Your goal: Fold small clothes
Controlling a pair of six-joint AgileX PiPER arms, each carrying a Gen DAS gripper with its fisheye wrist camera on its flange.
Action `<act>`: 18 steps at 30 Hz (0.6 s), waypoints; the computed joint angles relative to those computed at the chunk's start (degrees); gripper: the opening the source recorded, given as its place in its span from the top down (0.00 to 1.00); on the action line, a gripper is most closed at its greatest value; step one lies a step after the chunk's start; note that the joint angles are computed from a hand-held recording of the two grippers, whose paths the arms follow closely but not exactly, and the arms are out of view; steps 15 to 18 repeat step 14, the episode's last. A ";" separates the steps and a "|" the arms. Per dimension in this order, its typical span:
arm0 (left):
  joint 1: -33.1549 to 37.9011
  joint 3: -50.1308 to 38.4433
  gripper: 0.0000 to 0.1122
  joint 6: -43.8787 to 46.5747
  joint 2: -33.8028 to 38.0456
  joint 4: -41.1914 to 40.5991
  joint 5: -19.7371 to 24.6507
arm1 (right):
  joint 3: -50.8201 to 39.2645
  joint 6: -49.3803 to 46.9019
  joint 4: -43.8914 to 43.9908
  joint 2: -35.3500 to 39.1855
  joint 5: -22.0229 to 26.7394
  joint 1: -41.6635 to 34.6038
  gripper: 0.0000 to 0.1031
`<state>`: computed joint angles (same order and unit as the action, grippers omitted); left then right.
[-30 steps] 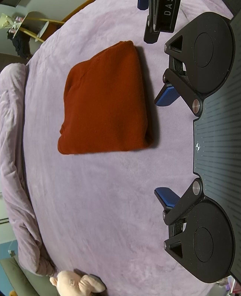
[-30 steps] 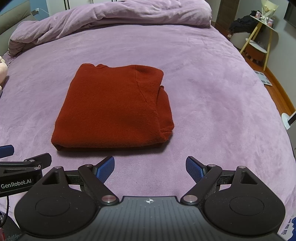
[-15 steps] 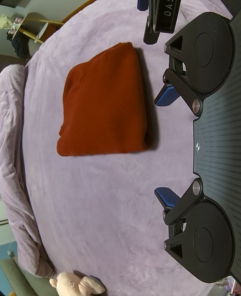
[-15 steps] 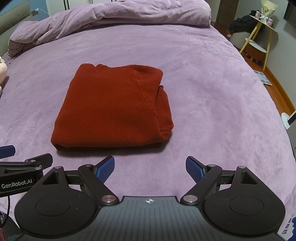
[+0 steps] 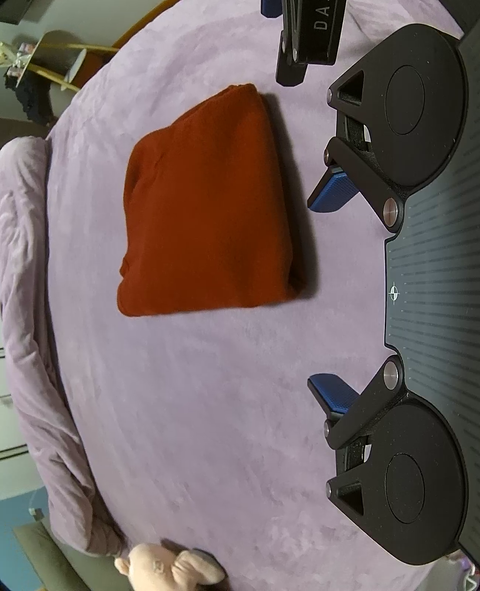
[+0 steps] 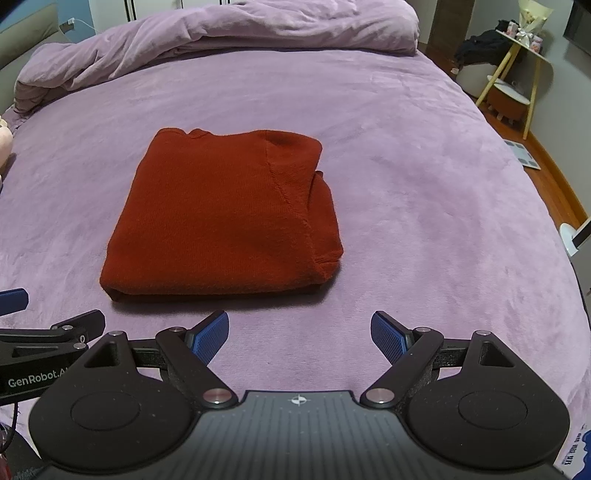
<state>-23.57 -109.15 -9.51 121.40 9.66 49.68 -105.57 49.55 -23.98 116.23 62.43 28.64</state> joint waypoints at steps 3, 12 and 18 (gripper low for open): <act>0.07 -0.26 0.13 0.14 -0.01 0.06 0.17 | 0.02 0.15 -0.11 -0.02 0.04 0.04 0.18; 0.67 -0.16 0.13 1.53 -0.26 -1.66 -0.06 | -0.01 0.61 -0.51 -0.08 0.51 0.35 0.18; 0.60 -0.07 0.13 1.83 -0.38 -1.65 -0.14 | 0.02 0.77 -0.57 -0.16 0.62 0.37 0.18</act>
